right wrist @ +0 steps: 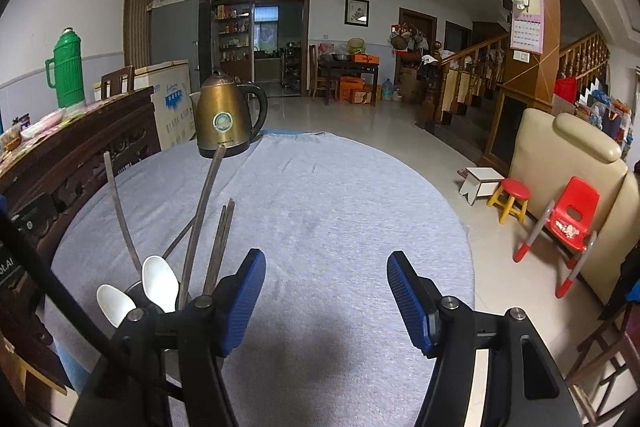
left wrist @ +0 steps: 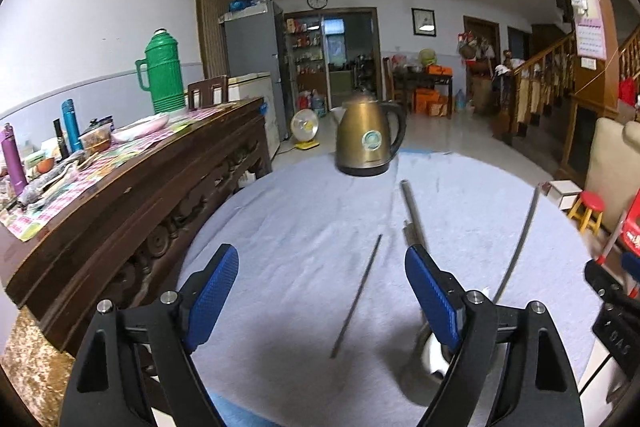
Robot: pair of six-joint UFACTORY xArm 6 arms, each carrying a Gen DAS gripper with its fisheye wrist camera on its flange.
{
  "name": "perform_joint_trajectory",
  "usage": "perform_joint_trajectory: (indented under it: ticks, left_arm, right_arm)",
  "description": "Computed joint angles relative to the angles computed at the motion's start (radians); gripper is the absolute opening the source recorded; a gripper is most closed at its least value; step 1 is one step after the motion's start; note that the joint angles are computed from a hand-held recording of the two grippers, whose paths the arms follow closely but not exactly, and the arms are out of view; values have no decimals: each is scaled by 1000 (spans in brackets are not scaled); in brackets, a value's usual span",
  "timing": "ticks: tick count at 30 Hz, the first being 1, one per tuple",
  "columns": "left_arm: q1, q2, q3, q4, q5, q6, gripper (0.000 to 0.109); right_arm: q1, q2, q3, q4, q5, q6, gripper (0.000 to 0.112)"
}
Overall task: Organize utensils
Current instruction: 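Withdraw both grippers from the cup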
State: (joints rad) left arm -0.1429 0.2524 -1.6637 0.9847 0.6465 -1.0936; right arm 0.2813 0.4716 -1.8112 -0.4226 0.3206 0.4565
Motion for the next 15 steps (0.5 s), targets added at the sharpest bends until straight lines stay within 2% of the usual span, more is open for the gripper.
perform_joint_trajectory:
  ticks: [4, 8, 11, 15]
  left_arm:
    - [13, -16, 19, -20, 25, 20, 86]
    - [35, -13, 27, -42, 42, 38, 86]
    - [40, 27, -22, -62, 131, 84, 86]
    - [62, 47, -43, -83, 174, 102, 86]
  right_arm:
    - [3, -10, 10, -8, 5, -3, 69]
    - [4, 1, -6, 60, 14, -56, 70]
    - [-1, 23, -35, 121, 35, -96, 70]
    - [-8, 61, -90, 137, 80, -107, 70]
